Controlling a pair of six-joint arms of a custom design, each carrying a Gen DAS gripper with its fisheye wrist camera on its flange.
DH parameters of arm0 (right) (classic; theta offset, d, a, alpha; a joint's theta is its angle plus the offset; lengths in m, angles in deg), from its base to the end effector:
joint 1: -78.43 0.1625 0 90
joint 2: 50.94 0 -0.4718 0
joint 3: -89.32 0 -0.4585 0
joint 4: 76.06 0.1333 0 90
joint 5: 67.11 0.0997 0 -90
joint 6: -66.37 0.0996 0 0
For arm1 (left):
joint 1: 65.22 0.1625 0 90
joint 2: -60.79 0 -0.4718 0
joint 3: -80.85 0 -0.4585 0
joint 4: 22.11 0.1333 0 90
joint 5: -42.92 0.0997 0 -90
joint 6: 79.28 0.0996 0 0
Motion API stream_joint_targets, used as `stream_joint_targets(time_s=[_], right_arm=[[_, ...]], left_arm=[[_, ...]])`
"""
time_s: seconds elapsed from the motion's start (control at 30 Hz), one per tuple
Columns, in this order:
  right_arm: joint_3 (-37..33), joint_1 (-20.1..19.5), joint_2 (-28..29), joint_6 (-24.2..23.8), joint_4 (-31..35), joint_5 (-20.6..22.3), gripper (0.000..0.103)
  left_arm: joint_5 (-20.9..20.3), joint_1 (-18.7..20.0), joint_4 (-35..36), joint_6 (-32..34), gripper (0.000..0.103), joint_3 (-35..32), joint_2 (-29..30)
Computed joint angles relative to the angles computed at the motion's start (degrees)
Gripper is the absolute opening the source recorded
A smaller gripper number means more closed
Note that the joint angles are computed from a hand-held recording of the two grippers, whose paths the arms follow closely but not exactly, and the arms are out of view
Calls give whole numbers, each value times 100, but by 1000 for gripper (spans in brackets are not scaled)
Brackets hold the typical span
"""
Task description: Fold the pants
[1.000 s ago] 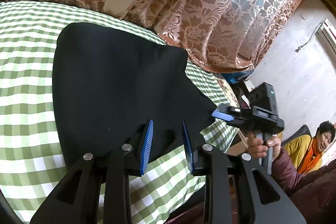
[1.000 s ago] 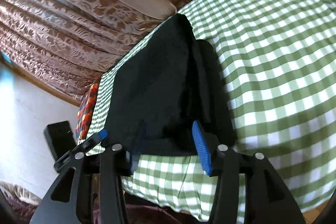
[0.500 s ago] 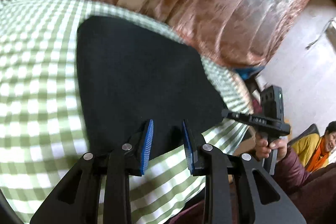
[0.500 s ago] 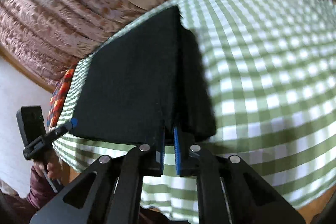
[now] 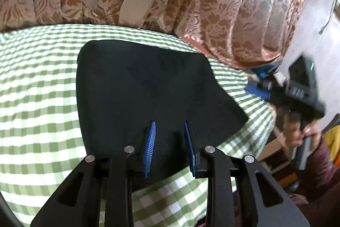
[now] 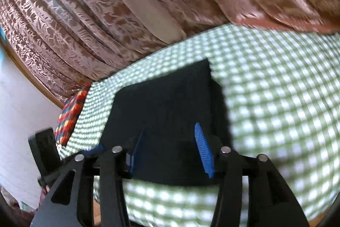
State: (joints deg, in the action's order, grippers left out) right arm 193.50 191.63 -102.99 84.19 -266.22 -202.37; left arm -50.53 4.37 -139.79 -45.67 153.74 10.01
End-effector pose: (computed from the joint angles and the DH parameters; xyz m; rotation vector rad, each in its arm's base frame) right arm 0.3295 -0.6099 0.1998 -0.3271 -2.3778 1.3295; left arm -0.1708 -0.8241 0.2662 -1.4068 -2.7499 0.1600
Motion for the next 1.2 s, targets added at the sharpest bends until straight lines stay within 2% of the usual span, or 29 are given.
stream_joint_targets(time_s=[0.07, 0.13, 0.17, 0.2, 0.27, 0.3, 0.37, 0.4, 0.5, 0.87, 0.97, 1.07, 1.2], right_arm=[[-471, -81, 298, -296, 61, -83, 53], [-799, -209, 514, -370, 92, -121, 53], [-883, -272, 580, -389, 91, -208, 53], [-1012, -347, 695, -332, 134, -477, 53], [-1014, -501, 750, -84, 215, -631, 53], [-935, -603, 748, -25, 148, -550, 52], [-834, -692, 846, -387, -466, -510, 51], [-841, -680, 864, -457, -533, -537, 51], [-842, -679, 867, -552, -553, -559, 51], [-831, -591, 816, -664, -403, -628, 55], [-728, -528, 741, -588, -381, -715, 64], [-532, -478, 612, -496, -400, -725, 64], [-125, -429, 351, -180, -380, -681, 64]], left_arm=[[266, -76, -227, 32, 26, 153, -39], [640, -161, -557, 51, 26, 348, -81], [795, -195, -693, 68, 34, 426, -93], [942, -227, -867, 97, 42, 531, -116], [1064, -250, -1066, 113, 42, 662, -151], [1109, -258, -1145, 129, 42, 713, -162], [1144, -265, -1247, 169, 43, 787, -170], [1154, -271, -1279, 177, 43, 814, -177], [1237, -295, -1371, 244, 46, 877, -185], [1290, -313, -1503, 101, 46, 970, -243], [1302, -307, -1522, 46, 46, 969, -259], [1325, -302, -1584, -21, 51, 990, -280], [1335, -291, -1663, -99, 51, 1002, -309]])
